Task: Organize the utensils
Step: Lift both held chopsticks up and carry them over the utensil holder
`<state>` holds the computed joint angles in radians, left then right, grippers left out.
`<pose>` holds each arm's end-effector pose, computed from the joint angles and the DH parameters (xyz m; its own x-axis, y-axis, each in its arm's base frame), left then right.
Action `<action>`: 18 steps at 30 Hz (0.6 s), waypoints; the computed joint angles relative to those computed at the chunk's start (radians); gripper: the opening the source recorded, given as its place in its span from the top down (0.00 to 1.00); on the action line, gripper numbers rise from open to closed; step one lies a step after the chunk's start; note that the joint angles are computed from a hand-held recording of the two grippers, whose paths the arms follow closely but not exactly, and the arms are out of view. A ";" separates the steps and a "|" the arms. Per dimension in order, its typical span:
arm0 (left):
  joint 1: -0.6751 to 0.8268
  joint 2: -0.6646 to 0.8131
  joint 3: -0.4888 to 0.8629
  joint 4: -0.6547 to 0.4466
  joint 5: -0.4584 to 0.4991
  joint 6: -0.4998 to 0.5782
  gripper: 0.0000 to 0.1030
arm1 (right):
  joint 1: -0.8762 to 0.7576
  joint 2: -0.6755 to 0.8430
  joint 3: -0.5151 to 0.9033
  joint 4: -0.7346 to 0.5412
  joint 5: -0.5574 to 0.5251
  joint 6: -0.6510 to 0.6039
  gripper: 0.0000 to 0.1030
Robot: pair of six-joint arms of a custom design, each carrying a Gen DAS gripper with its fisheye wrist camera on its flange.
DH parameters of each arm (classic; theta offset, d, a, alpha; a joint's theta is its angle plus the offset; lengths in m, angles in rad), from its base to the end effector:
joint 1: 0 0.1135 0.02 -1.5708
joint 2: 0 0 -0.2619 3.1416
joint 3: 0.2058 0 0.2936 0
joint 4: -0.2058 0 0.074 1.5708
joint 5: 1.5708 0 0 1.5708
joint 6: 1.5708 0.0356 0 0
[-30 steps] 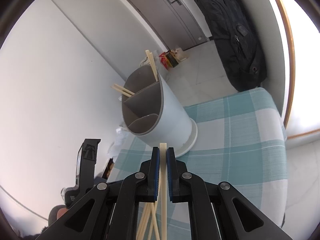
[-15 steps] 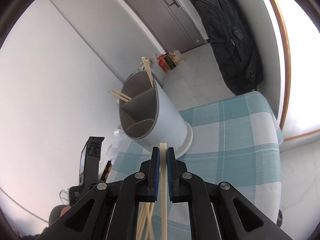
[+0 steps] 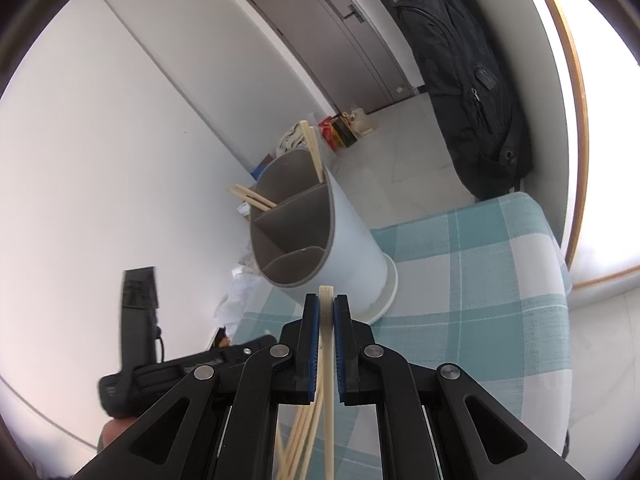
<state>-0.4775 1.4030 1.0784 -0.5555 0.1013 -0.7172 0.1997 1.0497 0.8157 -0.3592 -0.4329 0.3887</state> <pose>0.2981 -0.1583 0.2526 -0.8541 -0.2943 -0.4289 -0.0623 0.8764 -0.4775 0.2629 0.0684 0.2729 -0.7045 0.2084 -0.6784 -0.2745 0.8015 0.5313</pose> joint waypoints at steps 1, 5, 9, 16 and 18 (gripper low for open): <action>-0.008 -0.024 -0.008 0.009 -0.009 0.006 0.99 | 0.008 -0.007 -0.002 0.001 0.010 -0.001 0.94; -0.039 -0.094 -0.024 0.022 -0.061 0.053 0.99 | 0.049 -0.038 -0.007 -0.005 0.066 -0.018 0.94; -0.058 -0.157 -0.043 0.031 -0.087 0.102 0.99 | 0.076 -0.067 -0.016 0.001 0.113 -0.027 0.94; -0.081 -0.201 -0.027 0.010 -0.114 0.180 0.99 | 0.140 -0.125 -0.017 0.016 0.212 -0.063 0.94; -0.095 -0.200 -0.005 -0.010 -0.124 0.204 0.99 | 0.156 -0.130 -0.008 0.020 0.230 -0.070 0.94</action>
<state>-0.5728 1.2029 1.0735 -0.5656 -0.0225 -0.5130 0.3553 0.9193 0.8074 -0.3392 -0.2032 0.3184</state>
